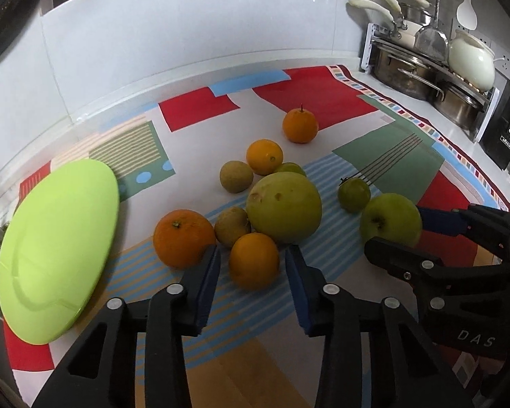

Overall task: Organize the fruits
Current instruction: 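Grasp an orange with the left tool while the right tool grasps a green pomelo, then carry the orange and pomelo in both tools over the green plate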

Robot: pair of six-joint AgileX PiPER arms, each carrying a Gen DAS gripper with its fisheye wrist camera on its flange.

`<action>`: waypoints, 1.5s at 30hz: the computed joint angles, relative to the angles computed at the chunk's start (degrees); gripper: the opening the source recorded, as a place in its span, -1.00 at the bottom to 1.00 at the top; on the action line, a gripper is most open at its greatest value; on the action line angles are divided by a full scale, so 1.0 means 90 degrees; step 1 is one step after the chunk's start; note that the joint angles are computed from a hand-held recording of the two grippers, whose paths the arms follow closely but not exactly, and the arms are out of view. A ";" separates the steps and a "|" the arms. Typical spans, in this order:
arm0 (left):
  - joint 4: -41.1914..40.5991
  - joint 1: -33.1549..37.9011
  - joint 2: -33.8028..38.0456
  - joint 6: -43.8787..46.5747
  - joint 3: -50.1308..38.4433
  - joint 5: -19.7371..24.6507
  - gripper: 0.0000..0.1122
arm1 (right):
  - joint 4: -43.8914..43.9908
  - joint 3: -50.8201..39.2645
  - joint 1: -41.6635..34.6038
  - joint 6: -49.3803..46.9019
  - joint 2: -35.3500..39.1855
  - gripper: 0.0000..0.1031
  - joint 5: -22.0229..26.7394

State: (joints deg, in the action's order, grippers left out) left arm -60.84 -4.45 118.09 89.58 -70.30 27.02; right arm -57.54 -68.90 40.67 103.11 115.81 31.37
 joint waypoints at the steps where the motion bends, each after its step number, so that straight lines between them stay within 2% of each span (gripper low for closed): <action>1: 0.0082 -0.0006 0.0037 -0.0082 -0.0043 0.0022 -0.40 | 0.0006 0.0015 -0.0040 -0.0010 0.0010 0.11 -0.0087; 4: 0.0013 -0.0024 0.0039 -0.0030 -0.0011 -0.0041 -0.44 | -0.0063 0.0071 -0.0108 0.0036 0.0009 -0.01 -0.0343; 13: -0.0066 0.0162 -0.0259 -0.0025 0.0238 0.0102 -0.44 | -0.0363 0.0205 -0.0004 0.0299 -0.0049 -0.01 -0.0335; 25: -0.1074 0.0768 -0.1239 0.0758 0.1115 0.0178 -0.44 | -0.0810 0.0130 0.0565 0.0415 -0.0423 -0.02 0.0234; 32: -0.1145 0.1152 -0.1652 0.0766 0.1437 0.0363 -0.44 | -0.0993 0.0052 0.0868 0.0487 -0.0574 -0.03 0.0391; 40: -0.1129 0.1801 -0.1935 0.0761 0.1497 0.0652 -0.44 | -0.1001 -0.0472 0.1073 0.0199 -0.0450 -0.03 0.0377; 45: -0.1292 0.2238 -0.1915 0.1020 0.1350 0.0760 -0.44 | -0.1052 -0.1207 0.1187 -0.0144 -0.0081 -0.03 0.0400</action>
